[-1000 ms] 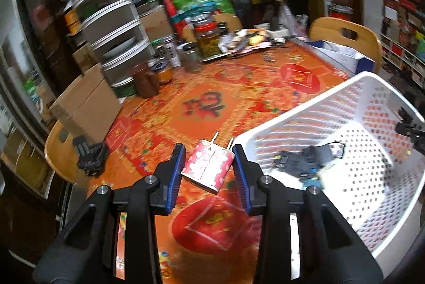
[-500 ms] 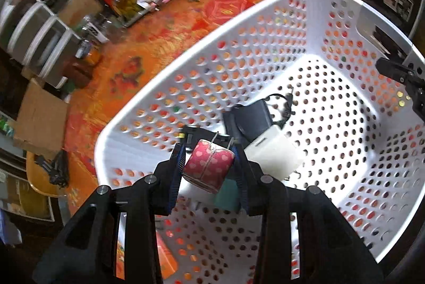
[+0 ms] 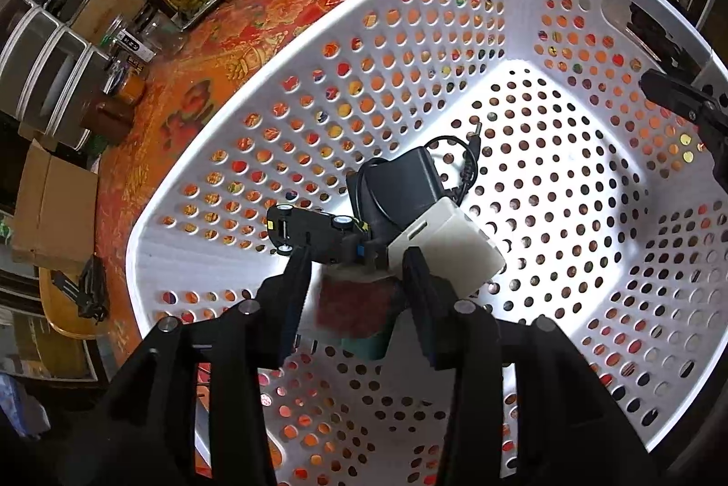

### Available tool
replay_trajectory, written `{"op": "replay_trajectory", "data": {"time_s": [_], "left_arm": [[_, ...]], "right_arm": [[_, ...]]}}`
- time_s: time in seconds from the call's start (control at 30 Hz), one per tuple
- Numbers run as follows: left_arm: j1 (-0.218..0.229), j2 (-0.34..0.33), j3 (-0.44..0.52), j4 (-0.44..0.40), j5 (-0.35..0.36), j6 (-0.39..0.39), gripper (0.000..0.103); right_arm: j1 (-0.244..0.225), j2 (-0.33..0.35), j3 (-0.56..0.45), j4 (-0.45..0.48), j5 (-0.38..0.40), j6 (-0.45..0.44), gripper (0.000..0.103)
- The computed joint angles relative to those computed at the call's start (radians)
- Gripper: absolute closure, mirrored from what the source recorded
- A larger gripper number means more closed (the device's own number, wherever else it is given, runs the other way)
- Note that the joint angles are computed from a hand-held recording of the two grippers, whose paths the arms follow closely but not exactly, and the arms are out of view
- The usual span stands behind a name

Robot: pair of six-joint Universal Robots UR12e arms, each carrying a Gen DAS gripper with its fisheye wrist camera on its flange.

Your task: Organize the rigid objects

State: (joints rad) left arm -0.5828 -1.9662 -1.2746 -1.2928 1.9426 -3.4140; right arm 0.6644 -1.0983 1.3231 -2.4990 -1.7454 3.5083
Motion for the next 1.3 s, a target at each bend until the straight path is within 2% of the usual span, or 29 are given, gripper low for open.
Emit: {"op": "replay_trajectory", "data": {"time_s": [0.1, 0.17, 0.27, 0.37, 0.43, 0.5, 0.53, 0.57, 0.6, 0.67, 0.7, 0.8, 0.87, 0.93, 1.0, 1.07, 1.13, 1.3], "left_arm": [[-0.001, 0.003, -0.004, 0.006, -0.002, 0.014, 0.042], [-0.003, 0.007, -0.011, 0.025, 0.002, 0.022, 0.016], [-0.012, 0.017, -0.026, 0.073, 0.036, 0.035, 0.001], [-0.02, 0.023, -0.035, 0.094, 0.073, 0.035, 0.0], [-0.022, 0.031, -0.046, 0.119, 0.069, 0.037, 0.0], [-0.025, 0.046, -0.069, 0.166, 0.077, 0.04, 0.0], [-0.029, 0.05, -0.077, 0.186, 0.094, 0.04, 0.0], [-0.035, 0.057, -0.089, 0.219, 0.114, 0.044, 0.0], [-0.041, 0.068, -0.111, 0.269, 0.137, 0.054, 0.0], [-0.047, 0.085, -0.14, 0.341, 0.161, 0.054, 0.0], [-0.049, 0.103, -0.168, 0.391, 0.161, 0.057, 0.0], [-0.053, 0.163, -0.253, 0.515, 0.146, 0.033, 0.0], [-0.059, 0.211, -0.32, 0.602, 0.153, -0.016, 0.0], [-0.07, 0.259, -0.385, 0.667, 0.178, -0.08, 0.0], [-0.09, 0.313, -0.45, 0.702, 0.234, -0.143, 0.0], [-0.114, 0.352, -0.489, 0.689, 0.295, -0.192, 0.0], [-0.144, 0.39, -0.527, 0.699, 0.349, -0.225, 0.0], [-0.224, 0.45, -0.58, 0.698, 0.445, -0.244, 0.0]], "right_arm": [[0.0, 0.0, -0.001, 0.002, 0.0, -0.001, 0.091], [0.0, 0.0, -0.001, 0.002, 0.004, -0.003, 0.09], [0.0, 0.001, 0.0, 0.003, 0.004, -0.003, 0.09], [-0.002, 0.0, 0.003, -0.004, 0.012, 0.001, 0.089], [-0.002, -0.001, 0.004, -0.01, 0.011, 0.005, 0.079], [-0.002, -0.002, 0.009, -0.02, 0.003, 0.016, 0.04], [0.001, -0.003, 0.01, -0.017, -0.014, 0.023, 0.031], [0.007, -0.005, 0.008, -0.001, -0.045, 0.038, 0.016], [0.009, -0.008, 0.009, 0.005, -0.062, 0.045, 0.012], [0.02, -0.033, 0.04, -0.025, -0.121, 0.068, 0.01], [0.024, -0.049, 0.064, -0.059, -0.14, 0.085, 0.005], [0.041, -0.103, 0.154, -0.223, -0.207, 0.164, 0.0], [0.058, -0.129, 0.201, -0.327, -0.233, 0.199, 0.0], [0.086, -0.142, 0.223, -0.385, -0.28, 0.213, 0.0], [0.12, -0.141, 0.216, -0.38, -0.35, 0.215, 0.0], [0.159, -0.135, 0.201, -0.376, -0.385, 0.187, 0.0], [0.192, -0.14, 0.2, -0.398, -0.36, 0.122, 0.0], [0.274, -0.15, 0.193, -0.459, -0.385, -0.041, 0.0]]}}
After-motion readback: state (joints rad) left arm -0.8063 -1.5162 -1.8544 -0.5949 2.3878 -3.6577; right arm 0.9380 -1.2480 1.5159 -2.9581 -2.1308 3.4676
